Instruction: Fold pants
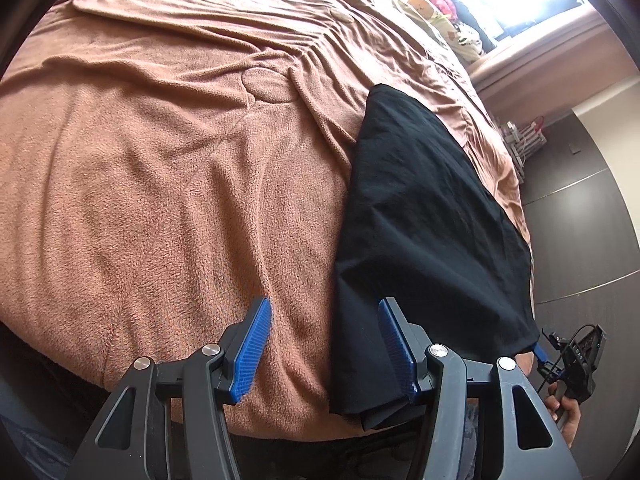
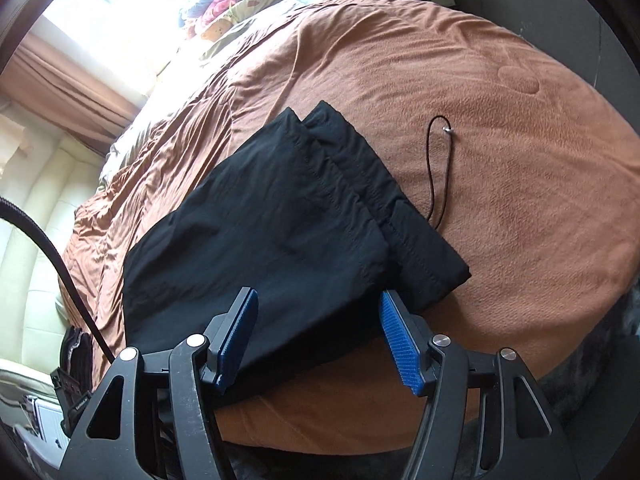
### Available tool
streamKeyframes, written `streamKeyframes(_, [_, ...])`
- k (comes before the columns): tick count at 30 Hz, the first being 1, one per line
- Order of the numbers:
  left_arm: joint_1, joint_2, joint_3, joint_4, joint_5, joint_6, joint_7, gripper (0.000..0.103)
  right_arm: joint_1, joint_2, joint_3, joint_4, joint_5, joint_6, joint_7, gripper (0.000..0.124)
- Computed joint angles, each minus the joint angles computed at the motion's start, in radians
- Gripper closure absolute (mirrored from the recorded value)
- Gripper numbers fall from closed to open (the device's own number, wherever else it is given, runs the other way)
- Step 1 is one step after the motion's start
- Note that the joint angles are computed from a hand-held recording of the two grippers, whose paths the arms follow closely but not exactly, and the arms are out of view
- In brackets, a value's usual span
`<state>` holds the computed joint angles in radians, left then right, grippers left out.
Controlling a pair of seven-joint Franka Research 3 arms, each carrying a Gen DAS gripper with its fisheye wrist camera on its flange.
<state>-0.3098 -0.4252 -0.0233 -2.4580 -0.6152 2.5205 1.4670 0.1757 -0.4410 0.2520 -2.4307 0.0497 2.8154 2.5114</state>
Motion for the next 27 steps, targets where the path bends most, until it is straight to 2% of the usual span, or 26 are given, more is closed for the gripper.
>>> streamKeyframes(2, [0.001, 0.004, 0.000, 0.002, -0.003, -0.002, -0.004, 0.045, 0.005, 0.021, -0.010, 0.001, 0.010, 0.036, -0.010, 0.062])
streamKeyframes(5, [0.005, 0.017, -0.007, 0.015, 0.007, 0.001, -0.010, 0.045, -0.041, 0.048, 0.015, 0.007, -0.017, 0.071, 0.037, 0.066])
streamKeyframes(7, [0.006, 0.032, -0.009, 0.029, 0.013, 0.000, -0.008, 0.045, -0.068, 0.059, 0.028, 0.017, -0.042, 0.066, 0.063, 0.086])
streamKeyframes(9, [0.007, 0.051, -0.009, 0.044, 0.009, 0.000, -0.004, 0.045, -0.107, 0.059, 0.050, 0.034, -0.091, 0.024, 0.108, 0.123])
streamKeyframes(15, [0.009, 0.099, -0.021, 0.081, -0.017, 0.004, 0.012, 0.045, -0.200, -0.045, 0.113, -0.015, -0.239, 0.029, 0.231, 0.124])
streamKeyframes(21, [0.005, 0.146, -0.038, 0.113, -0.082, 0.003, 0.058, 0.045, -0.195, -0.075, 0.109, -0.066, -0.242, 0.006, 0.238, 0.124])
streamKeyframes(24, [0.012, 0.157, -0.050, 0.122, -0.095, 0.005, 0.065, 0.045, -0.218, -0.076, 0.138, -0.062, -0.263, -0.007, 0.281, 0.124])
streamKeyframes(27, [0.011, 0.166, -0.047, 0.129, -0.150, 0.008, 0.092, 0.050, -0.218, -0.072, 0.137, -0.052, -0.277, -0.015, 0.297, 0.124])
